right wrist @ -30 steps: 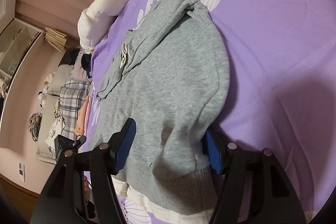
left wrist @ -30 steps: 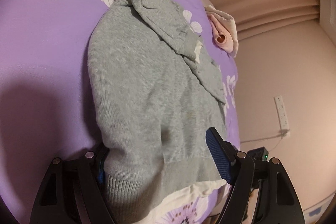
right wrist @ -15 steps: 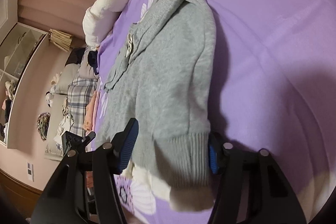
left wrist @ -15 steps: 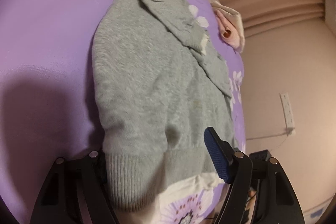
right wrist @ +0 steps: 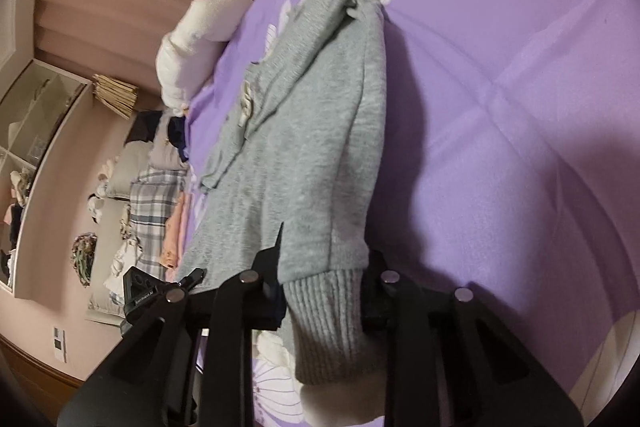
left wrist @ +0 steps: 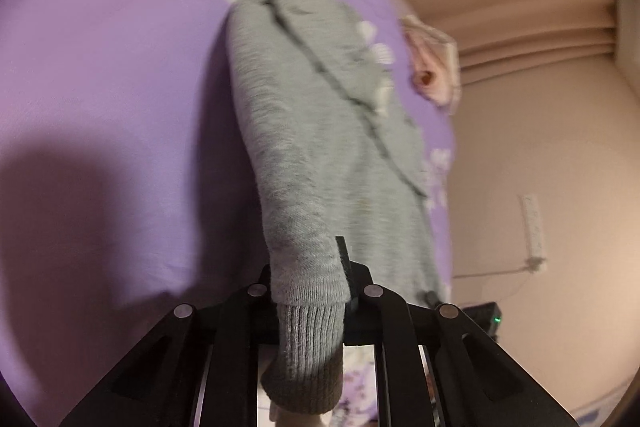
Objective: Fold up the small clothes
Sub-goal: 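Lift the hem with both tools toward the collar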
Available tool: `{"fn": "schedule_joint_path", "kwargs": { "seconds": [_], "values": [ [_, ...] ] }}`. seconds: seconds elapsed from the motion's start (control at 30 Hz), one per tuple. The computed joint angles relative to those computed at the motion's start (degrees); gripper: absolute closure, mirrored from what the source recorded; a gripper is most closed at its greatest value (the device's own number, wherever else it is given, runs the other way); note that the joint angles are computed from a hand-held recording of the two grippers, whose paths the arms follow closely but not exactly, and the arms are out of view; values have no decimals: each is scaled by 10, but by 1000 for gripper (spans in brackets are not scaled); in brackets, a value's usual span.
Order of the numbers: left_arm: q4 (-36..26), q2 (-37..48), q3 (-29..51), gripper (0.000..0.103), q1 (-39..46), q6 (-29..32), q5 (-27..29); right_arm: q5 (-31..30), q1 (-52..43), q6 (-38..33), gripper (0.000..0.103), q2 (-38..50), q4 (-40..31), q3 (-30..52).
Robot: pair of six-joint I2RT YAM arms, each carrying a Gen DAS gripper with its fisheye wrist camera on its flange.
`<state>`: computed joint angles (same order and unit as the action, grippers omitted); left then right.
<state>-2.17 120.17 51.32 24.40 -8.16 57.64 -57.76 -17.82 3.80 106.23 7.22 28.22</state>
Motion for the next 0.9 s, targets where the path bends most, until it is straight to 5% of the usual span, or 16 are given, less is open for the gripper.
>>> {"fn": "schedule_joint_path", "kwargs": {
  "seconds": [0.17, 0.3, 0.53, 0.73, 0.9],
  "values": [
    [11, -49, -29, 93, 16, 35, 84, -40, -22, -30, 82, -70, -50, -9],
    [-6, -81, -39, 93, 23, 70, 100, -41, -32, -78, 89, -132, -104, -14],
    [36, -92, -65, 94, 23, 33, 124, -63, -32, -77, 90, -97, -92, -11],
    [-40, -129, -77, 94, 56, 108, 166, -99, -96, -233, 90, -158, -294, 15],
    [-234, -179, -71, 94, 85, 279, 178, -100, -151, -404, 90, -196, -490, 41]
  ]
}}
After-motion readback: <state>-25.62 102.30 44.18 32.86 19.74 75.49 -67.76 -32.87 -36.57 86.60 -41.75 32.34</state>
